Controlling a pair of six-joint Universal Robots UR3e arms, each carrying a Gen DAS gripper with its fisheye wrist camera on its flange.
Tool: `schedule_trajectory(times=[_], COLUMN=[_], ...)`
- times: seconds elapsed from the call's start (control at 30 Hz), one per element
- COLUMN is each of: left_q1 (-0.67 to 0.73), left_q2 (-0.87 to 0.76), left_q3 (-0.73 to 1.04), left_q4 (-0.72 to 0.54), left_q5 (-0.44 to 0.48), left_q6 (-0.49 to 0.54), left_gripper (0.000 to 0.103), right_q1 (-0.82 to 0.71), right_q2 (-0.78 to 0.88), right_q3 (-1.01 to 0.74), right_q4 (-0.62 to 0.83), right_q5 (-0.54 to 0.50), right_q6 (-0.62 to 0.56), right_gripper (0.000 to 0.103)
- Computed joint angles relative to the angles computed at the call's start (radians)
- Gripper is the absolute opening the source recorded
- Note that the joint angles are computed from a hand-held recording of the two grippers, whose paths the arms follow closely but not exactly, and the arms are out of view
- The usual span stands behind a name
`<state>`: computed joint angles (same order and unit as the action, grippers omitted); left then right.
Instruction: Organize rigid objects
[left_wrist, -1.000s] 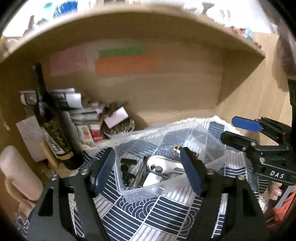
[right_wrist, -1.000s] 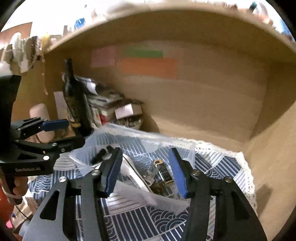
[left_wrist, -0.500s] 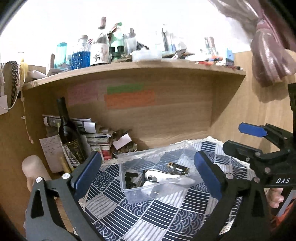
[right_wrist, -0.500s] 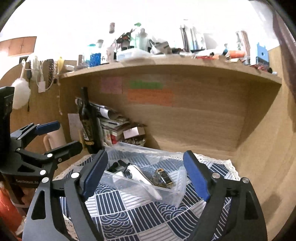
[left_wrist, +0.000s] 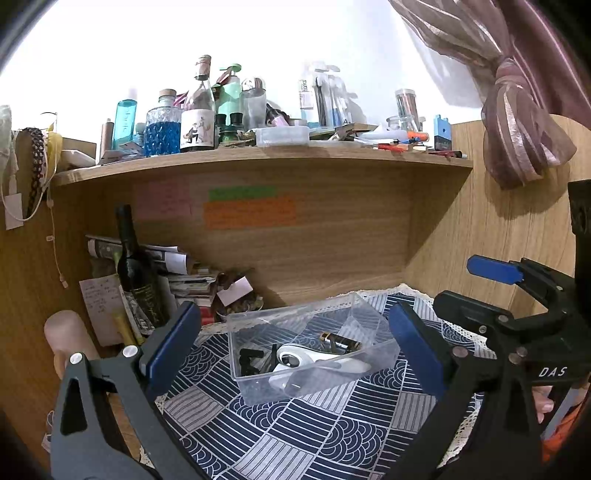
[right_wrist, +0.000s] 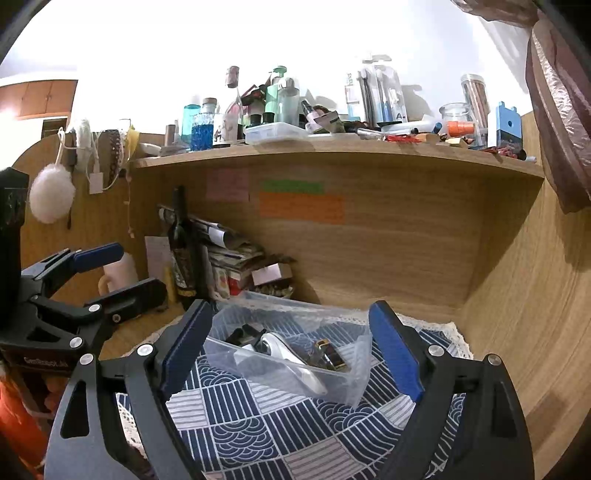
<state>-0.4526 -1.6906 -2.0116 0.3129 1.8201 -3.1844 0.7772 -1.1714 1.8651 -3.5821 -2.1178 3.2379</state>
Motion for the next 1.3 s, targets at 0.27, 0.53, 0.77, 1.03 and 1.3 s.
schedule_trajectory(times=[0.27, 0.53, 0.77, 1.03, 1.3], left_q1=[0.019, 0.034, 0.041, 0.042, 0.048], left_q2=[0.015, 0.021, 0.021, 0.009, -0.003], left_q3=[-0.012, -0.021, -0.017, -0.004, 0.005], left_q4=[-0.004, 0.002, -0.011, -0.027, -0.029], left_q5=[-0.023, -0.039, -0.05, -0.056, -0.059], left_q6=[-0.01, -0.009, -0.018, -0.03, -0.041], left_gripper=[0.103, 0.103, 0.103, 0.103, 0.103], right_q1=[0.005, 0.003, 0.003, -0.002, -0.005], right_q2=[0.0, -0.001, 0.003, 0.013, 0.024], right_q3=[0.001, 0.005, -0.004, -0.013, -0.026], right_q4=[-0.004, -0.01, 0.002, 0.01, 0.022], right_q5=[-0.003, 0.001, -0.003, 0.003, 0.005], right_q6=[0.007, 0.008, 0.015, 0.029, 0.041], right_gripper=[0.087, 0.087, 0.087, 0.088, 0.088])
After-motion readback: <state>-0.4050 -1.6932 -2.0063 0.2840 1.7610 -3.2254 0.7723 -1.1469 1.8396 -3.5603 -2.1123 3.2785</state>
